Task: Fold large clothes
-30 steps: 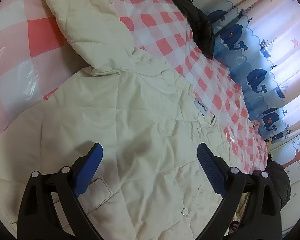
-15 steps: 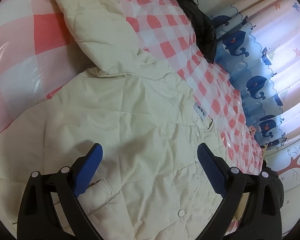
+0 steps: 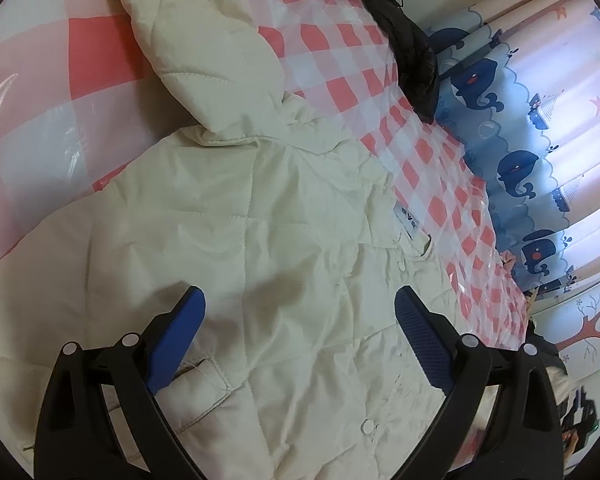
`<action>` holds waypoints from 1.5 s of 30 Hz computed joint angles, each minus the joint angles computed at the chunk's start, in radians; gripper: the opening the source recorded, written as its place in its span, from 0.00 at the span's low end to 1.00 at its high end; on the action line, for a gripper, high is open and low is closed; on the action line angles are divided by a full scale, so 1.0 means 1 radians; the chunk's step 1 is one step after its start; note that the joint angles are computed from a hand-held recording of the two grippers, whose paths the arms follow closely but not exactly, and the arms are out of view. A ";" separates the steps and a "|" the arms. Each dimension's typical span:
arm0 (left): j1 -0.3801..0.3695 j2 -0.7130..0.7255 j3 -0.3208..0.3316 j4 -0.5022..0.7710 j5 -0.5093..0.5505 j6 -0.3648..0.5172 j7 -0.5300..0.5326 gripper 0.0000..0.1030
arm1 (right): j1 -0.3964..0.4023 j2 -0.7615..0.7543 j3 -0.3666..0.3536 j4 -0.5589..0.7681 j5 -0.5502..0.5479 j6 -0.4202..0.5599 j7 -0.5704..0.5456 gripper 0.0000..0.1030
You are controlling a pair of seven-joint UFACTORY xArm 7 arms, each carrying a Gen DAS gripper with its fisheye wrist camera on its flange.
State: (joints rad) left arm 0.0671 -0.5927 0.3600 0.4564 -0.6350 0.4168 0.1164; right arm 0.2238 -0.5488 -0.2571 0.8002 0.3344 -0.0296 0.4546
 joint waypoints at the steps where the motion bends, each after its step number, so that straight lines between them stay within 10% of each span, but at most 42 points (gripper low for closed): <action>1: 0.002 0.001 -0.001 -0.001 0.000 -0.002 0.000 0.89 | 0.002 -0.018 -0.016 -0.030 0.015 -0.021 0.008 0.11; 8: 0.000 0.001 0.000 -0.002 -0.004 -0.005 0.002 0.89 | -0.005 -0.144 -0.027 -0.117 0.008 0.116 0.005 0.18; 11: 0.000 -0.001 0.000 -0.004 -0.004 -0.005 0.000 0.89 | -0.157 -0.219 0.121 -0.167 -0.099 0.294 0.031 0.80; 20: 0.003 0.008 -0.012 -0.004 0.008 -0.002 -0.002 0.89 | 0.048 0.118 0.226 0.105 -0.366 0.590 -0.260 0.82; 25: -0.001 0.014 -0.006 0.001 0.005 0.021 0.001 0.89 | -0.145 0.480 0.540 0.423 -0.733 0.882 -0.173 0.87; 31: 0.002 0.015 0.001 0.007 -0.012 0.031 0.013 0.89 | -0.020 0.794 0.406 0.693 -0.840 1.167 -0.132 0.87; 34: 0.009 0.017 -0.006 0.009 -0.012 0.028 0.015 0.89 | -0.007 0.777 0.311 0.668 -0.676 1.122 -0.164 0.66; 36: 0.024 0.009 -0.031 0.003 0.009 0.006 0.006 0.89 | 0.056 0.685 0.172 0.568 -0.501 0.977 -0.172 0.36; 38: 0.045 -0.008 -0.074 -0.012 0.056 -0.032 -0.012 0.89 | 0.160 0.560 -0.002 0.429 -0.292 0.803 -0.209 0.30; 42: 0.036 -0.025 -0.094 -0.020 0.126 -0.059 -0.035 0.89 | 0.153 0.337 -0.068 0.213 0.094 0.530 -0.361 0.27; 45: 0.017 -0.024 -0.068 -0.014 0.137 -0.035 -0.041 0.89 | 0.289 0.172 -0.196 0.110 0.367 0.299 -0.519 0.26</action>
